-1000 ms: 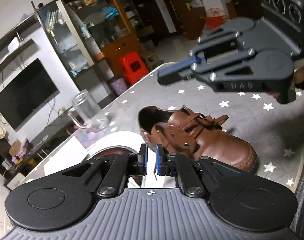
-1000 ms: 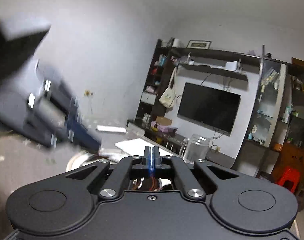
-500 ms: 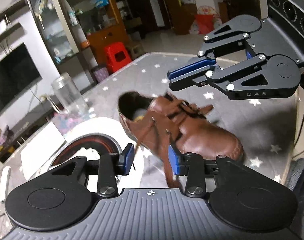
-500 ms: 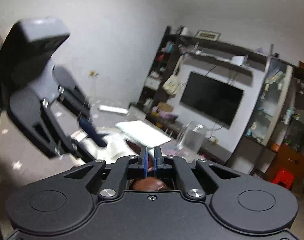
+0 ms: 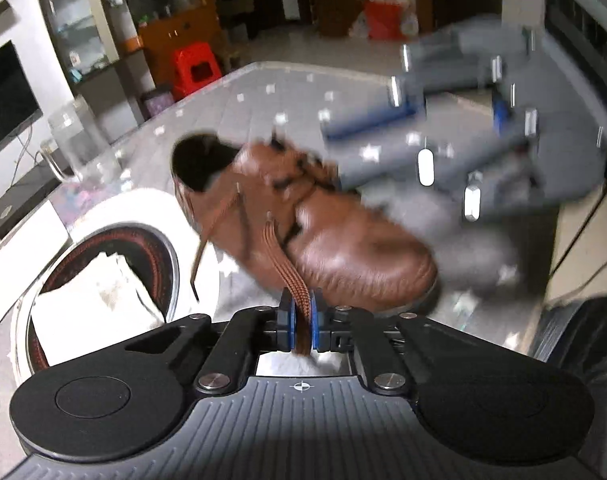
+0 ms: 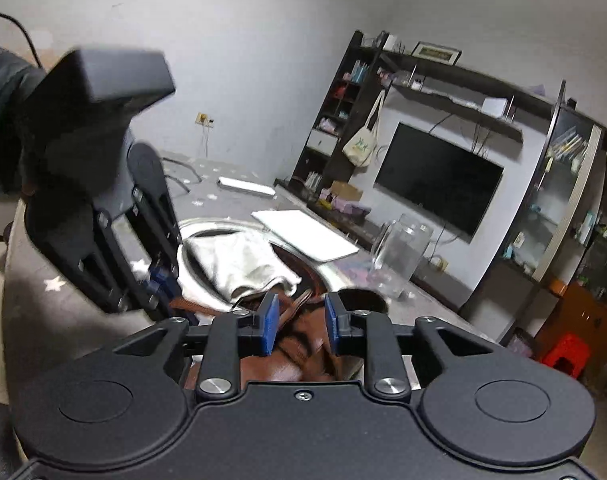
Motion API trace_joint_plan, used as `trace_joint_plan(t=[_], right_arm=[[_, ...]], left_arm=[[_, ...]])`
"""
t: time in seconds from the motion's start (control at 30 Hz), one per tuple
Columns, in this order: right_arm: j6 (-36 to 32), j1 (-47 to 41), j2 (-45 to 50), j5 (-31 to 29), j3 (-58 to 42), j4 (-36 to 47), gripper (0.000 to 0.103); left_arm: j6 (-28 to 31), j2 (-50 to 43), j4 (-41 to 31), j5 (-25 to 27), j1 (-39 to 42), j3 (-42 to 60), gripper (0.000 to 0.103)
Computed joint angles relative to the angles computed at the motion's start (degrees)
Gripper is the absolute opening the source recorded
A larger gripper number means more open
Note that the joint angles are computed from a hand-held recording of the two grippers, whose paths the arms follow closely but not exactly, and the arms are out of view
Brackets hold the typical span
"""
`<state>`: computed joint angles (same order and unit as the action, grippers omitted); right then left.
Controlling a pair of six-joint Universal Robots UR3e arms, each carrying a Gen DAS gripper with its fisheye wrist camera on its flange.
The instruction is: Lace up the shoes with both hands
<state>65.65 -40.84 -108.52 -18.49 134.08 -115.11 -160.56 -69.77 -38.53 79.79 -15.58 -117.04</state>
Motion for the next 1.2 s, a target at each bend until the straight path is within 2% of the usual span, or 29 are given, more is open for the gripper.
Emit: trace_joint_plan(t=[0.1,0.17,0.3,0.4,0.57,0.77,0.87,0.93,1.1,1.2], right_arm=[[-5.37,-0.44,-1.46,-2.4,-0.72,7.55,0.026],[-7.44,-0.22,-2.23,-3.8,-0.4,10.59,0.026],[-7.37,1.41,-2.33,-4.66,-0.51,14.32,0.026],[-6.38,3.34,0.31,-5.66,-4.21,21.09,0.026],[-0.02,6.96,4.41,-4.96,-6.28,19.69,0.026],[0.65,8.25,7.69,-5.12,-11.02,26.79,0.026],[1.84,7.52,6.17,-5.48,-10.2,26.24,0.026],[2.29,7.47,7.09,-5.88,-10.49,25.86,0.018],[3.53,8.43,10.4,-5.56,-11.75,25.17,0.017],[5.41,9.03,11.04,-5.9,-11.38,23.05,0.006]], left_arm=[[-2.29,0.87,-0.01,-3.69,1.81,1.36,0.008],[-3.48,0.37,0.65,-4.39,1.97,2.45,0.008],[-5.76,-0.51,1.01,-5.24,2.08,3.44,0.008],[-6.6,-0.3,0.43,-6.72,2.72,3.52,0.008],[-6.87,-0.25,-0.67,-6.9,2.64,4.51,0.008],[-6.76,-0.55,-0.74,-6.72,2.49,4.92,0.008],[-6.53,-0.38,-0.84,-7.28,2.85,4.74,0.008],[-6.52,-0.2,-0.72,-7.9,3.08,4.47,0.008],[-6.74,0.25,-0.53,-8.58,3.26,4.08,0.008],[-6.56,0.71,-0.6,-8.79,3.64,3.93,0.008]])
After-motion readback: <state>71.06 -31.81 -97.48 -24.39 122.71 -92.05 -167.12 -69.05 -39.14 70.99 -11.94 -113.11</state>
